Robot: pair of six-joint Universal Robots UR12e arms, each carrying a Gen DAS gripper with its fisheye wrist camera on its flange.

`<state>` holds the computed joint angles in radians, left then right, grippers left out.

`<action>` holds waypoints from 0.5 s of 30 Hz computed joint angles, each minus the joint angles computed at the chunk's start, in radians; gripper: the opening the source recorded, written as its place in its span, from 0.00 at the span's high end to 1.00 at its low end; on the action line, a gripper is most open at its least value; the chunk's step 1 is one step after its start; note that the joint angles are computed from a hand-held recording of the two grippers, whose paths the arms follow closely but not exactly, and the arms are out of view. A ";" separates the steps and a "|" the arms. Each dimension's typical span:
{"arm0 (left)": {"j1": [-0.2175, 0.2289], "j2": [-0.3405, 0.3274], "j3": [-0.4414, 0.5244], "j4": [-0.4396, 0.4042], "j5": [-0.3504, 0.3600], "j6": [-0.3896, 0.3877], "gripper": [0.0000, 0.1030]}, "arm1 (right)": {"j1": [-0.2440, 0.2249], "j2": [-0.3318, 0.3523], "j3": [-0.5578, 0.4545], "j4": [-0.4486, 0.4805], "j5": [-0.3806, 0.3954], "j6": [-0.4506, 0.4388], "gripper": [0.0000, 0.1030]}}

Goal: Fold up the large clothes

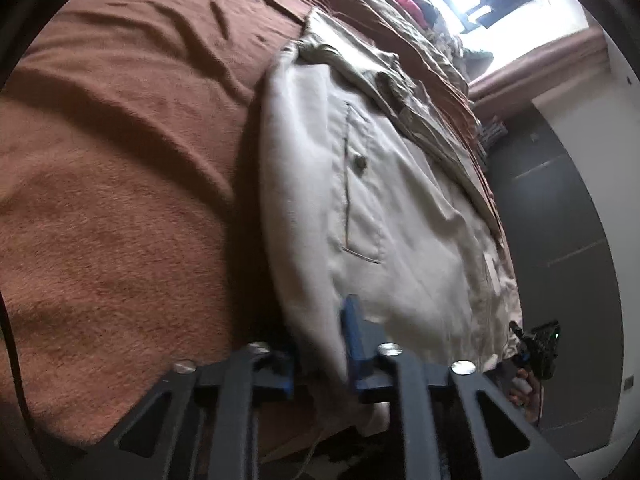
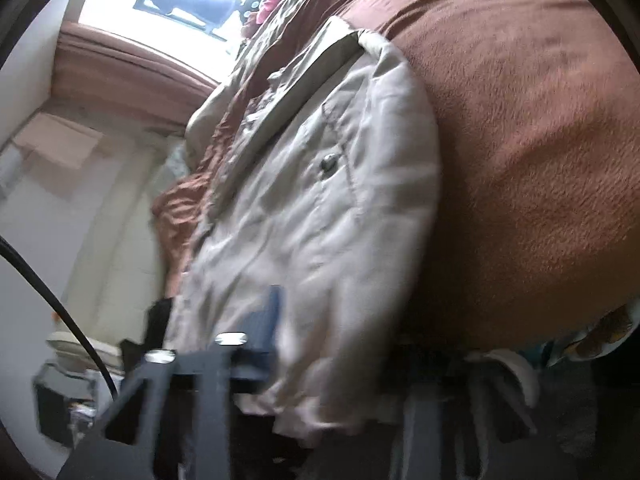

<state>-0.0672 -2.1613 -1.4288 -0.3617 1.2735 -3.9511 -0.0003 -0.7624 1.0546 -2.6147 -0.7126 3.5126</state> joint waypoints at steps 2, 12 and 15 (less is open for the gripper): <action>0.006 0.006 -0.023 0.049 -0.009 -0.048 0.91 | -0.002 -0.001 0.012 -0.052 0.004 0.044 0.90; 0.023 0.040 -0.082 0.356 -0.045 -0.152 0.96 | -0.009 -0.054 0.096 -0.325 0.084 0.164 0.95; 0.024 0.054 -0.088 0.406 -0.045 -0.160 0.97 | -0.010 -0.070 0.111 -0.399 0.114 0.186 0.95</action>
<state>-0.0434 -2.1073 -1.5169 0.0442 1.2288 -4.1114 -0.0108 -0.8326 1.1652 -3.0134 -0.5987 3.6982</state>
